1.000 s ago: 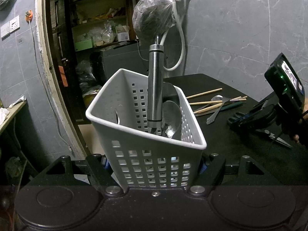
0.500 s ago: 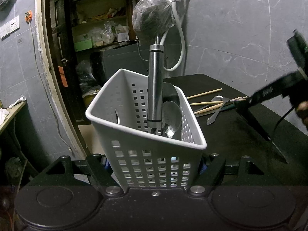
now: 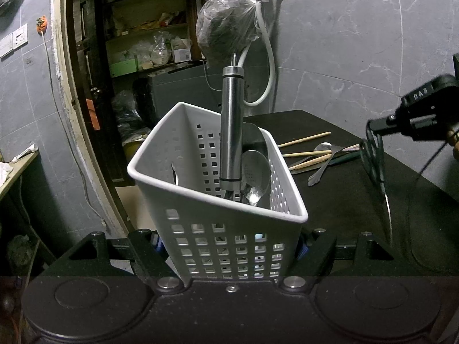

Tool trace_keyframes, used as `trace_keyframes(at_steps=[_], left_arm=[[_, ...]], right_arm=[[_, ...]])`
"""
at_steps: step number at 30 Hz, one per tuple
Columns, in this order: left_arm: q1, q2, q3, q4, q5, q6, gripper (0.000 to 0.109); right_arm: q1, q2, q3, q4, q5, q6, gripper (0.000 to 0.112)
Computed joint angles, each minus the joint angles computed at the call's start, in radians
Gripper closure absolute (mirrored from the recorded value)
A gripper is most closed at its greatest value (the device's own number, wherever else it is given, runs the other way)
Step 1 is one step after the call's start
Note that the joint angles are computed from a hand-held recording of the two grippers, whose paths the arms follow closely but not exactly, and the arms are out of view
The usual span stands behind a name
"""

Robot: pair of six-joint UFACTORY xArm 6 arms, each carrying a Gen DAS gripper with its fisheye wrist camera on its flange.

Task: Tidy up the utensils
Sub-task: 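Lift the scissors with the right gripper and carry them toward the caddy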

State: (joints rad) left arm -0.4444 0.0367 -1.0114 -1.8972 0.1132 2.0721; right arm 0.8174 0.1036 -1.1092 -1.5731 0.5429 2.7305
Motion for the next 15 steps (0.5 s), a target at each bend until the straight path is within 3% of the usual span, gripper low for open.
trace_keyframes(at_steps=[3, 15], left_arm=[[0.000, -0.001, 0.001, 0.000, 0.000, 0.001, 0.031], [0.001, 0.004, -0.003, 0.005, 0.001, -0.002, 0.031]], right_arm=[[-0.006, -0.006, 0.034, -0.020, 0.001, 0.072, 0.106], [0.052, -0.044, 0.108, 0.014, 0.065, 0.136, 0.106]])
